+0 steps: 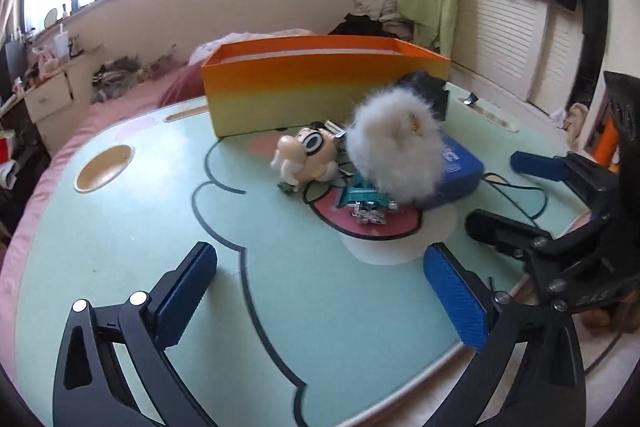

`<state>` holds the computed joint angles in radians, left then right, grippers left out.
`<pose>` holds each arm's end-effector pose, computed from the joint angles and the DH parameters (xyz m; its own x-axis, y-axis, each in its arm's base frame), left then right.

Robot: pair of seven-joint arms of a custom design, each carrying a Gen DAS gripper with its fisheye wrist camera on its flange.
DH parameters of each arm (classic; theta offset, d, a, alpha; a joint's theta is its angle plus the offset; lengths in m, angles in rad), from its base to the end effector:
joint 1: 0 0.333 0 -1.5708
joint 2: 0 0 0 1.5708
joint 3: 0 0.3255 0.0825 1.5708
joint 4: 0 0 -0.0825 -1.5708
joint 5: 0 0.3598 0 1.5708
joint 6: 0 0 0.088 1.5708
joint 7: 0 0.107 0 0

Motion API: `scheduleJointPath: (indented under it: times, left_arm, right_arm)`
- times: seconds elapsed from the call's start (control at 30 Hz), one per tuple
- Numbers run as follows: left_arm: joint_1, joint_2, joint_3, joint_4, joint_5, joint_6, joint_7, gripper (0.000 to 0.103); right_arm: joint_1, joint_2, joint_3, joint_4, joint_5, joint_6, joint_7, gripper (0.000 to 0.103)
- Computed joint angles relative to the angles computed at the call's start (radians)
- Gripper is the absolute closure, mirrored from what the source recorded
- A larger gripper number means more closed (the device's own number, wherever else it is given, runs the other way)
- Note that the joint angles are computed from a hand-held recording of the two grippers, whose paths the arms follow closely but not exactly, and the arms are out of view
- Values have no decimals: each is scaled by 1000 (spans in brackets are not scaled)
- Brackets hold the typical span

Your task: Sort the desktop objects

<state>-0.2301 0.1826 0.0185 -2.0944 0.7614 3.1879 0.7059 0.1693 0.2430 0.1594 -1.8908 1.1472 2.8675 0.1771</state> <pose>0.5626 -0.1870 0.4516 -0.1702 -0.9806 0.0977 -0.6296 0.0320 -0.7762 0.6109 0.1465 0.4583 0.6278 -0.7782 0.0166 -0.4554 -0.3845 -0.8030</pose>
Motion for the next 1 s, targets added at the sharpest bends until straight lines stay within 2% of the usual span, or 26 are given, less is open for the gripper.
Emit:
scheduleJointPath:
  times: [0.13, 0.33, 1.0]
  left_arm:
    - [-27, 5, 34, 9, 47, 3, -47, 0]
    - [-11, 6, 14, 14, 45, -3, -43, 0]
    - [-3, 5, 6, 16, 64, -8, -62, 0]
  right_arm:
    - [-5, 4, 3, 5, 10, 1, -13, 0]
    - [-9, 6, 4, 9, 35, -4, -42, 0]
    - [-7, 6, -1, 8, 52, -8, -60, 0]
